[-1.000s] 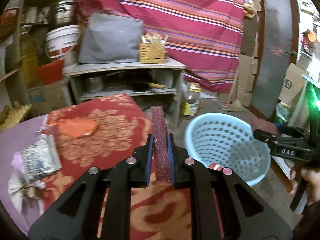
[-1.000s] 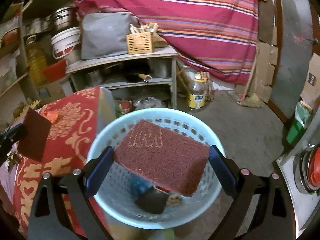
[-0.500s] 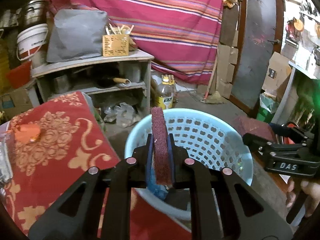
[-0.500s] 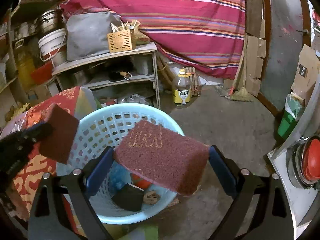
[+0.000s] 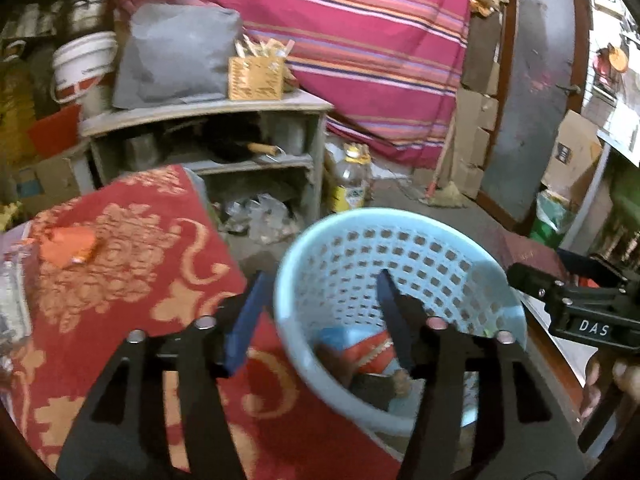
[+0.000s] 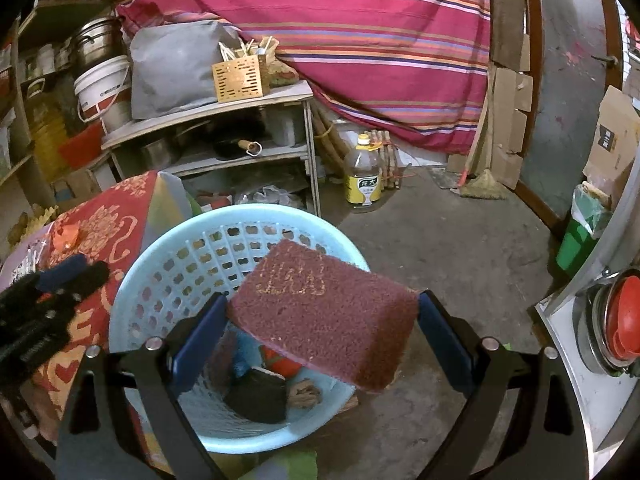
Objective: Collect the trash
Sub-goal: 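Carry both pads over the blue basket and open both tools to drop them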
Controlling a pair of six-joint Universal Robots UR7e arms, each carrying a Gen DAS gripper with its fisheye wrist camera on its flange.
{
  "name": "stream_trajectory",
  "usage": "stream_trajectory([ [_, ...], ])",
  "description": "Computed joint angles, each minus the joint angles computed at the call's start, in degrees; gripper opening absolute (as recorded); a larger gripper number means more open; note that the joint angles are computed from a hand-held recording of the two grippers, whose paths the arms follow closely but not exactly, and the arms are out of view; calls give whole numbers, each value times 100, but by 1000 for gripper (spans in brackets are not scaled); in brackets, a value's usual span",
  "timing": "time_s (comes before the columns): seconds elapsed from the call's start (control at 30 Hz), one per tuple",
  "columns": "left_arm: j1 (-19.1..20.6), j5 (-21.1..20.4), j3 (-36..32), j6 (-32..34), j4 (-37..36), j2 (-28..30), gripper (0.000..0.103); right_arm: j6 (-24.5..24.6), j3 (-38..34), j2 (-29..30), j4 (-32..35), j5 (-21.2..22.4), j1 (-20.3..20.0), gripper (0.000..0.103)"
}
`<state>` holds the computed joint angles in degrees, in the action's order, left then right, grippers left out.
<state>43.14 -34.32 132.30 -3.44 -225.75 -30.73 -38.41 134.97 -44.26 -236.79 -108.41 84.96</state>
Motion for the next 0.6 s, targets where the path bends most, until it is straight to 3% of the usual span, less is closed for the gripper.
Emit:
stream_trajectory([
  [0.23, -314, 866, 692, -165, -393, -327, 93, 80, -209, 268, 62, -136, 185, 93],
  [0.43, -536, 1398, 1453, -723, -290, -857, 97, 229, -503, 559, 192, -351, 382, 94],
  [0.6, -708, 1948, 2234, -1794, 478, -1538, 97, 318, -746, 829, 170, -816, 596, 95],
])
